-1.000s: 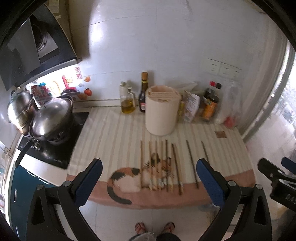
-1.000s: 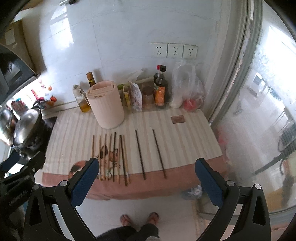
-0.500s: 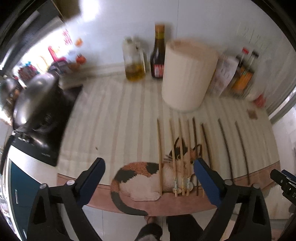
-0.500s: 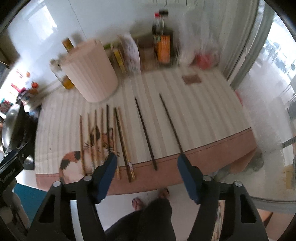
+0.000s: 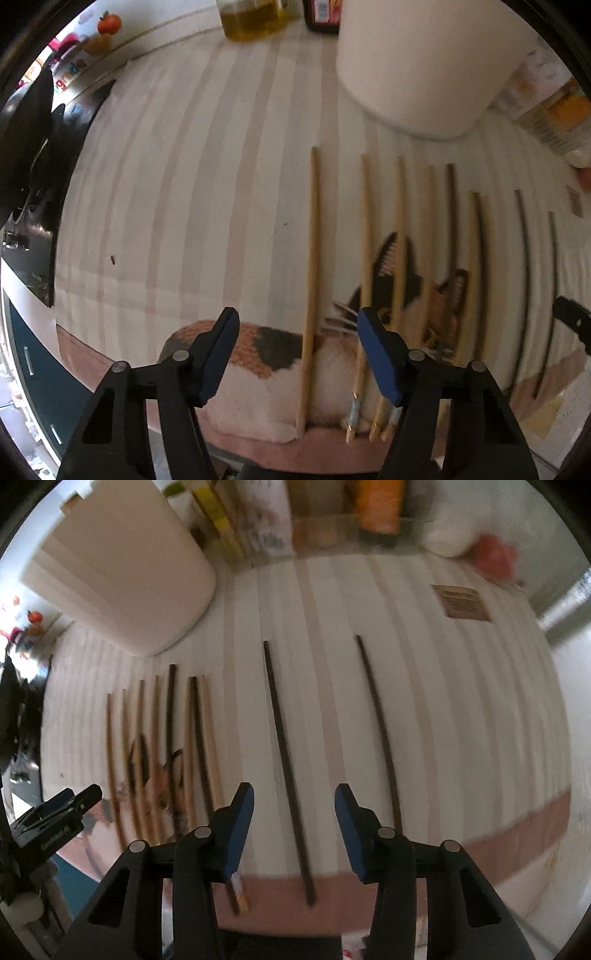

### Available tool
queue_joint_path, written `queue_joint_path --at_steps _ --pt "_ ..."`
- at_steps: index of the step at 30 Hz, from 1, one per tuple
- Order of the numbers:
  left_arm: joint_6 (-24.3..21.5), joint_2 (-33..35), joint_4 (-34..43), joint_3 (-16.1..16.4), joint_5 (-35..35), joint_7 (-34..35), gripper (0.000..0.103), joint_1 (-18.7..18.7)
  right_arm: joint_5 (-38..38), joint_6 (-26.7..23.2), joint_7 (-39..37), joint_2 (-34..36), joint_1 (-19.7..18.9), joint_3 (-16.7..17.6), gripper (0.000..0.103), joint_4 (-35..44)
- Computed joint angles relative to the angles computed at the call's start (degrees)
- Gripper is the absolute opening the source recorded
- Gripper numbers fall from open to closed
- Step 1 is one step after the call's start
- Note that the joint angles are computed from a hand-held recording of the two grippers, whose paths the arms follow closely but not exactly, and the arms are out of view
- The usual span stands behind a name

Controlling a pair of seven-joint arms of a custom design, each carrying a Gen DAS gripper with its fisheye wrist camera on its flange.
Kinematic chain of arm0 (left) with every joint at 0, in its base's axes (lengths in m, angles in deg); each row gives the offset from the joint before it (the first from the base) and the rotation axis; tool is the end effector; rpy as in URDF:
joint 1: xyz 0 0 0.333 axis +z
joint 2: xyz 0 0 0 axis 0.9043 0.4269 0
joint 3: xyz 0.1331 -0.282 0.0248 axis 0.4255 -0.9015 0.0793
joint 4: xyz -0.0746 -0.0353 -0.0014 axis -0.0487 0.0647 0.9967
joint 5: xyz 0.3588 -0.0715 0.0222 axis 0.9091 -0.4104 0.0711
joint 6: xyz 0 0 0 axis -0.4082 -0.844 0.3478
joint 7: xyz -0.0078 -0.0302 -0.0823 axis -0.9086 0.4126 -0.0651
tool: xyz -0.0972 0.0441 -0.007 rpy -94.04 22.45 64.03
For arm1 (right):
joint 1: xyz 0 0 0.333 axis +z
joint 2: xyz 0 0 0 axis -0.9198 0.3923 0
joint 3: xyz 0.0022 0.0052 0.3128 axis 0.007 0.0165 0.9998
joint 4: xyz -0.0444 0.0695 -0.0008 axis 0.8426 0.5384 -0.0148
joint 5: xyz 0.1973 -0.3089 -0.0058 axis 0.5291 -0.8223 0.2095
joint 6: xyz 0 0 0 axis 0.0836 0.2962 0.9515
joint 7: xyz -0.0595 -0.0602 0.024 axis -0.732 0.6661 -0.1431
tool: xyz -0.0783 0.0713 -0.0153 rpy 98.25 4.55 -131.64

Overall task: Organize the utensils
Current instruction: 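Lower both tools over the row of chopsticks on the cat-print mat, then close the left tool on a light wooden chopstick while the right tool closes on a dark chopstick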

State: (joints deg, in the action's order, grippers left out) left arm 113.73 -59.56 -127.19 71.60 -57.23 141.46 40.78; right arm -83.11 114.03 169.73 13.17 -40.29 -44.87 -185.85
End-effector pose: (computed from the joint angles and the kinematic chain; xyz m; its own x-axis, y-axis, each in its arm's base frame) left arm 0.5255 -0.4010 0.4213 -0.1495 -0.9865 -0.0670 -0.9841 0.1550 -0.0865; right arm 0.4866 0.3604 0.4076 -0.3192 -0.9425 -0.0992 -0.9388 0.3288 -0.1024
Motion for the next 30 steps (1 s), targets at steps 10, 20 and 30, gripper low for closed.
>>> queue_joint_path --at_steps 10,20,30 --pt "0.1 5.1 3.7 -0.4 -3.5 0.5 0.006 1.6 -1.5 -9.8 -8.0 12.9 0.6 -0.1 0.024 14.9" --pt "0.2 7.7 7.9 -0.1 -5.4 4.3 0.005 3.7 7.4 -6.0 -9.3 10.8 -3.6 1.0 0.006 10.1" --pt "1.7 4.8 2.1 -1.7 -12.5 12.7 0.024 8.3 6.1 -14.5 -9.4 16.6 -2.9 0.0 0.025 19.6"
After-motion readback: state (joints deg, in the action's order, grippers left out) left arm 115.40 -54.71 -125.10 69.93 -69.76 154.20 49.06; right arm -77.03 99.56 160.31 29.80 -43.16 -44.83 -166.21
